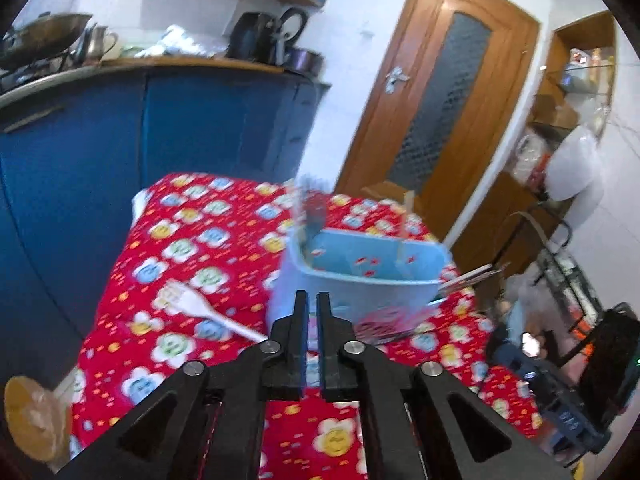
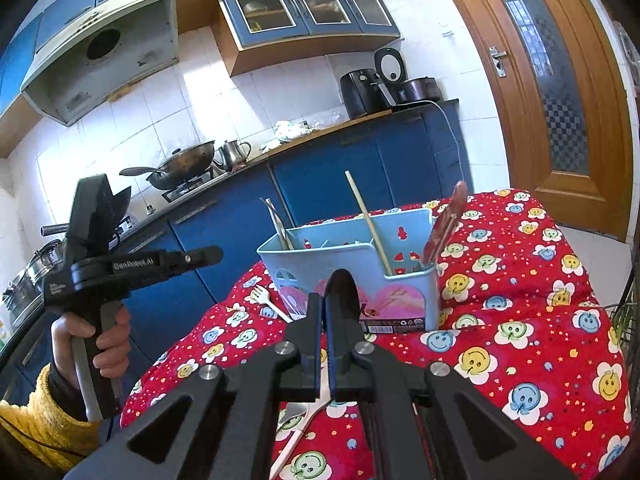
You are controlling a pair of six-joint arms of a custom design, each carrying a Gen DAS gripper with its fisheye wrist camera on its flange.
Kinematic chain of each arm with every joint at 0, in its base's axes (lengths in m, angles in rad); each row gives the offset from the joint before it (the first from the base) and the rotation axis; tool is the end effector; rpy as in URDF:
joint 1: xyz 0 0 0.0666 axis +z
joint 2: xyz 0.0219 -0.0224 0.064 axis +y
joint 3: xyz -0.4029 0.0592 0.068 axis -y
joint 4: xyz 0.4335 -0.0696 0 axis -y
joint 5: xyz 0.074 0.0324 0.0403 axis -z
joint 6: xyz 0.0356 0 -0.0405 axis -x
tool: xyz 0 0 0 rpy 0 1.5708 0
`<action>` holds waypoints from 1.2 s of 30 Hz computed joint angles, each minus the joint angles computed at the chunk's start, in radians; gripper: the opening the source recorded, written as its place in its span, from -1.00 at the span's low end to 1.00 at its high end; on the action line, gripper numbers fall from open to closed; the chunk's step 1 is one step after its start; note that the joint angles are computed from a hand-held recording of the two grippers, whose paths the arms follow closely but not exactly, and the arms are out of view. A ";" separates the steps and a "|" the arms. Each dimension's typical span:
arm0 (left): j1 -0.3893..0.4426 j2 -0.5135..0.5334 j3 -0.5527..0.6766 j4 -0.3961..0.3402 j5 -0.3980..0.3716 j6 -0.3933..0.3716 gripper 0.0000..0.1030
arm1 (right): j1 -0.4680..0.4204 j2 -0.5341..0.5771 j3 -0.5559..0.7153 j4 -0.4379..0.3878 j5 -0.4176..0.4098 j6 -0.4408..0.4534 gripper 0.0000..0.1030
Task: Organize utensils
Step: 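Grasp the white plastic fork with the left tool and lift it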
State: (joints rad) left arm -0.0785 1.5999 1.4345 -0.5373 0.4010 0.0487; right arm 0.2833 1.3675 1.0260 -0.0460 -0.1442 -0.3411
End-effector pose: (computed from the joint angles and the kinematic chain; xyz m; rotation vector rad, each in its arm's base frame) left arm 0.6075 -0.0621 0.3908 0.2454 2.2460 -0.5225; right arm 0.4948 0.1490 0.3523 -0.0391 1.9945 0.5482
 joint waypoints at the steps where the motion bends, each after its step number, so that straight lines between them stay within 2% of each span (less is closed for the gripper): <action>1: 0.005 0.012 0.012 -0.020 -0.012 0.002 -0.75 | -0.001 0.001 0.001 -0.001 -0.001 -0.002 -0.94; 6: 0.031 0.087 0.076 -0.111 -0.034 0.048 -0.64 | 0.000 0.003 0.002 -0.002 0.000 -0.003 -0.94; 11: 0.046 0.179 0.157 -0.208 -0.019 0.101 -0.46 | 0.000 0.005 0.002 -0.002 0.005 -0.002 -0.94; 14: 0.047 0.228 0.201 -0.247 -0.013 0.135 -0.44 | -0.002 0.010 0.004 -0.002 0.012 -0.003 -0.93; 25: 0.033 0.335 0.310 -0.301 -0.026 0.238 -0.44 | -0.023 0.022 0.003 0.001 0.005 -0.017 -0.93; 33: 0.027 0.368 0.325 -0.284 -0.009 0.291 -0.46 | -0.031 0.028 0.000 0.001 -0.004 -0.019 -0.93; 34: 0.027 0.371 0.326 -0.279 -0.009 0.299 -0.56 | -0.031 0.028 0.000 0.000 -0.004 -0.019 -0.93; 36: 0.029 0.361 0.306 -0.244 0.003 0.310 -0.62 | -0.032 0.028 -0.001 0.001 -0.006 -0.021 -0.93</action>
State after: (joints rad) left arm -0.0496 1.9612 1.7401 -0.7817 0.4039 0.3590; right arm 0.2513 1.3957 1.0254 -0.0448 -0.1499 -0.3617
